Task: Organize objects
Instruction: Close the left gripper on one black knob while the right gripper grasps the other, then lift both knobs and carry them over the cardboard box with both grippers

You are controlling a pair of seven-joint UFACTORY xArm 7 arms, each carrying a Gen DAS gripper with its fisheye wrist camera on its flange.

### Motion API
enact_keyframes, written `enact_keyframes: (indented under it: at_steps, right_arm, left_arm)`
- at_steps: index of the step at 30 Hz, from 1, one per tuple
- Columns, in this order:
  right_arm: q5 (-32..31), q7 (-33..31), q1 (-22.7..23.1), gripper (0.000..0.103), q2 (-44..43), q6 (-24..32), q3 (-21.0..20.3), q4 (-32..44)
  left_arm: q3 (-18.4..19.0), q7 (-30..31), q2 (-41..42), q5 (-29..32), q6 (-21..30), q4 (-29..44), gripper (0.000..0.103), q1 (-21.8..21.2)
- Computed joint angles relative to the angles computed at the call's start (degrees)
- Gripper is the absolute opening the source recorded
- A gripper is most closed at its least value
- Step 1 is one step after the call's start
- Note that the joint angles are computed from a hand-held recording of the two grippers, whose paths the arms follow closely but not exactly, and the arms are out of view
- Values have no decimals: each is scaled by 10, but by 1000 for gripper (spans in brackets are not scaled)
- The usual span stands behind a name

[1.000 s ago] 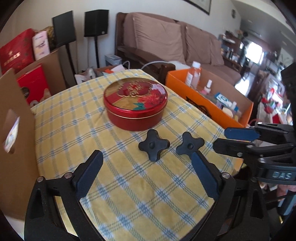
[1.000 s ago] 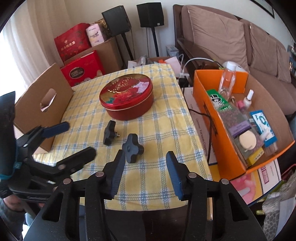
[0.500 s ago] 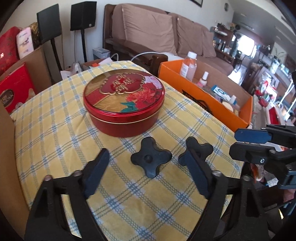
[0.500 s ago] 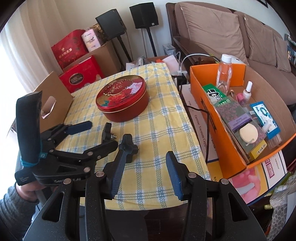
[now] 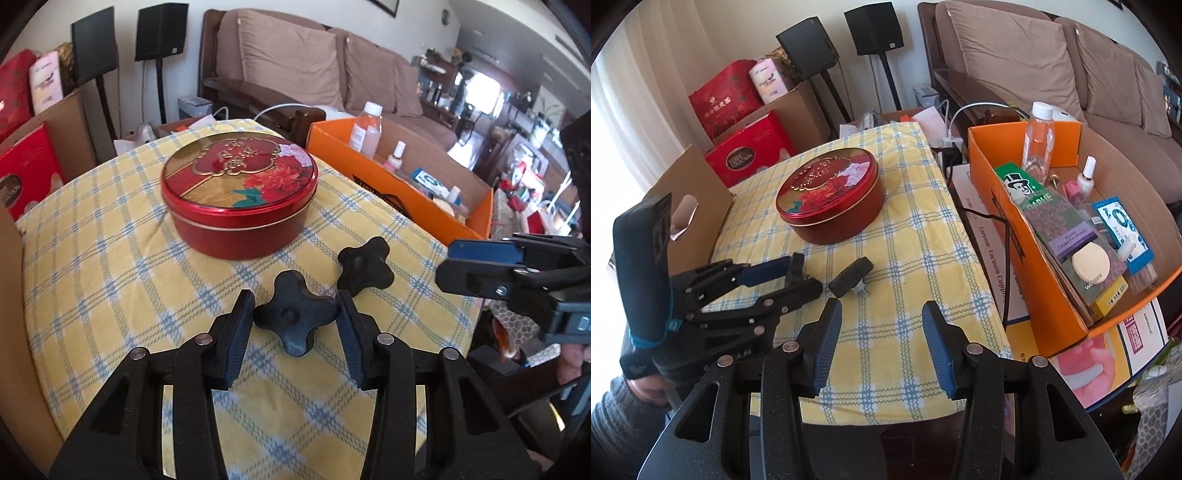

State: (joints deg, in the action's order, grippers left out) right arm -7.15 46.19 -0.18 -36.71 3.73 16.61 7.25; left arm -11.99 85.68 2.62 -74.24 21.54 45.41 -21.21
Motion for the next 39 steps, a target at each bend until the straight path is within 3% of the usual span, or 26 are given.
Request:
enact_keyframes:
  at_steps: [4,13,20,27,30,32,34,37,39]
  right_arm:
    - [-10,-1,-18,53,14,-20,18,9]
    - [-26,-29,-109,61,111,-100,97,49]
    - [22,-62,-235,65,158,-158,233,66]
    - [80,-125,-311,65,189,-217,323,68]
    - [105,-148,-322,54,198,-215,341,73]
    - [121,-164,-329,38,202,-209,352,77]
    - [141,-179,-346,33,199,-204,377,80]
    - [162,-188,-325,25,201,-211,361,76]
    - [168,-193,-291,21,200,-212,327,74]
  left_arm:
    - [7,-10,-34,-7,-4,-27,42,1]
    - [49,-124,-100,61,29,-68,42,11]
    - [72,-153,-134,79,52,-87,42,13]
    - [82,-161,-142,81,54,-96,42,9]
    - [83,-163,-144,81,52,-99,42,9]
    - [84,-164,-146,81,52,-101,42,8]
    - [85,-164,-150,81,53,-103,42,7]
    - [86,-170,-157,85,54,-106,42,7]
    - [90,-174,-159,89,59,-104,42,8]
